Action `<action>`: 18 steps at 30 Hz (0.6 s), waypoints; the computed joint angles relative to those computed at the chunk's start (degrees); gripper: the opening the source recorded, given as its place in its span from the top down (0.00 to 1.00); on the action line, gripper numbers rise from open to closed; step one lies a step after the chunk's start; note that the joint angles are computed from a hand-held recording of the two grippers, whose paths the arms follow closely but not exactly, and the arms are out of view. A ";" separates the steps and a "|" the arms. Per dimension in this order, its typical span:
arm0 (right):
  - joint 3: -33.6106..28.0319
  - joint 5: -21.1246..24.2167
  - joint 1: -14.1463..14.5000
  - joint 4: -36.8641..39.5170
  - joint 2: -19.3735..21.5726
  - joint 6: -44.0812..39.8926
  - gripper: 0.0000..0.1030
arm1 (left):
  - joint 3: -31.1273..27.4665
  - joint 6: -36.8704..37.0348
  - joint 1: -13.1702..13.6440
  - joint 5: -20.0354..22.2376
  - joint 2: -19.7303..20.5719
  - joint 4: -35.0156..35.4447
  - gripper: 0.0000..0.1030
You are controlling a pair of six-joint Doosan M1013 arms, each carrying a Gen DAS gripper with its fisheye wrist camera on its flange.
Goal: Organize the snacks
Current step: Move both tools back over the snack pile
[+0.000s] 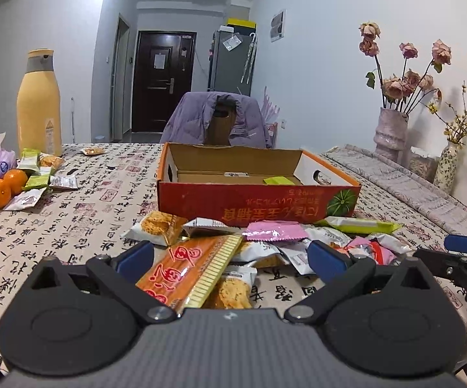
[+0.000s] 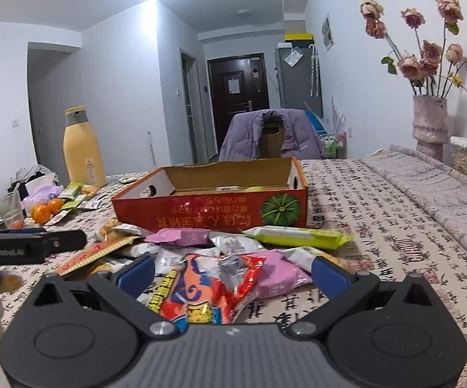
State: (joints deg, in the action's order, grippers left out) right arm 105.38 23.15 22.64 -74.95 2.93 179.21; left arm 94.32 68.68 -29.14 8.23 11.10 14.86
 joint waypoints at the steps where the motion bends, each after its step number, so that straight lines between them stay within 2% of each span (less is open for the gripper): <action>1: -0.26 -0.02 0.10 1.03 0.18 -0.99 0.00 | 0.01 1.02 0.05 0.07 0.05 -1.08 0.00; 5: -1.88 0.10 0.40 8.48 1.51 -7.57 0.00 | 0.11 0.65 0.29 0.60 0.06 -1.08 0.00; 11: -5.42 3.43 1.24 18.48 4.50 -16.96 0.00 | 0.34 0.77 0.81 1.37 -0.01 -1.40 0.00; 16: -8.04 6.67 1.05 27.06 6.73 -23.37 0.02 | 0.59 4.59 1.42 1.50 -0.01 -5.98 0.00; 18: -8.30 6.96 0.84 28.93 7.06 -24.47 0.06 | 0.64 6.51 1.65 1.49 0.02 -8.08 0.00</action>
